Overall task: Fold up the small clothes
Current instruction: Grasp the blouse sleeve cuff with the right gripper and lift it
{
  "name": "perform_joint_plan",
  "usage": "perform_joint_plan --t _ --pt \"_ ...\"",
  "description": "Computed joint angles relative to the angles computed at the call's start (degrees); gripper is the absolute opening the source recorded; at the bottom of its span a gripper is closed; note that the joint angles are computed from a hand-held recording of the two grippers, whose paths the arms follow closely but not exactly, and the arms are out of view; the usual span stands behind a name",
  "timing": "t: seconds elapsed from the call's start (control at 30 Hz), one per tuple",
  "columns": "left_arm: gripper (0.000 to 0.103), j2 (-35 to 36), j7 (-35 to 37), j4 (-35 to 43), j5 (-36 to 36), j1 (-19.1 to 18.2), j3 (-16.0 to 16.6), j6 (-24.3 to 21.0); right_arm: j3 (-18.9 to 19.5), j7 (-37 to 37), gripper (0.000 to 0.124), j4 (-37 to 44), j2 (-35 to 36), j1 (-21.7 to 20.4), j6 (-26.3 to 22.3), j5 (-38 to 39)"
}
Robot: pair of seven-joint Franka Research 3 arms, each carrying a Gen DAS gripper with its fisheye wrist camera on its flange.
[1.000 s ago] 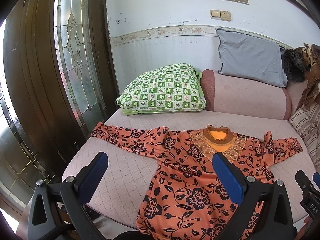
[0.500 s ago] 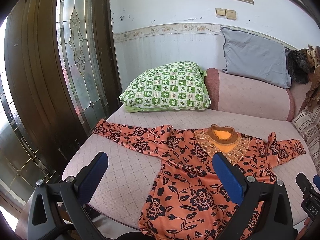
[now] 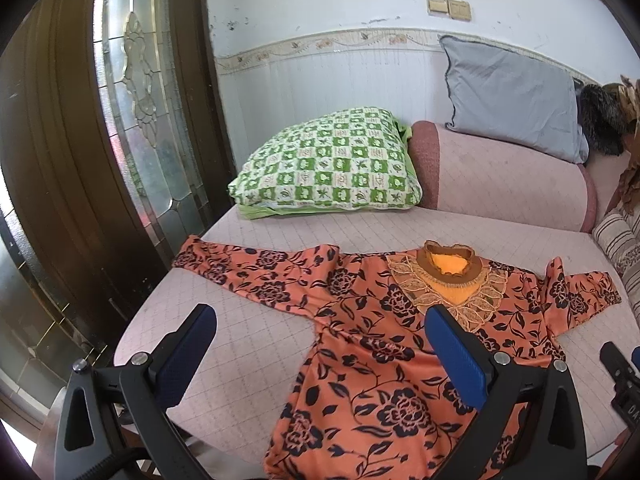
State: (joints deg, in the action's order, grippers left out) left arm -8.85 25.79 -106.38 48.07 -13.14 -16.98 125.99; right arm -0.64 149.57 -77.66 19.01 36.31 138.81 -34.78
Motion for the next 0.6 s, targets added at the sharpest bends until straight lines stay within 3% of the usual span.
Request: perform_joint_plan --t 0.27,0.43,0.5,0.57,0.6 --pt "0.103 13.8 2.34 11.73 -0.2 -2.58 1.81 1.32 -2.67 0.84 0.103 3.14 3.49 -4.06 -1.34 3.27" --pt "0.103 24.25 5.53 21.14 -5.03 -5.0 4.54 3.42 -3.15 -1.4 0.101 3.88 6.45 -11.11 3.3 12.38" --pt "0.103 28.55 7.46 24.73 -9.04 -5.46 5.2 4.32 -2.84 -3.7 0.089 3.76 8.16 -14.77 6.81 18.13" --pt "0.103 32.94 10.02 28.15 -13.93 -5.51 5.36 5.0 -1.93 -7.47 0.063 5.56 10.77 -18.34 7.21 24.9" --pt "0.103 34.21 10.96 28.64 -15.57 -5.56 5.54 5.93 -1.31 -8.84 0.061 6.85 12.53 -20.52 7.11 29.04"
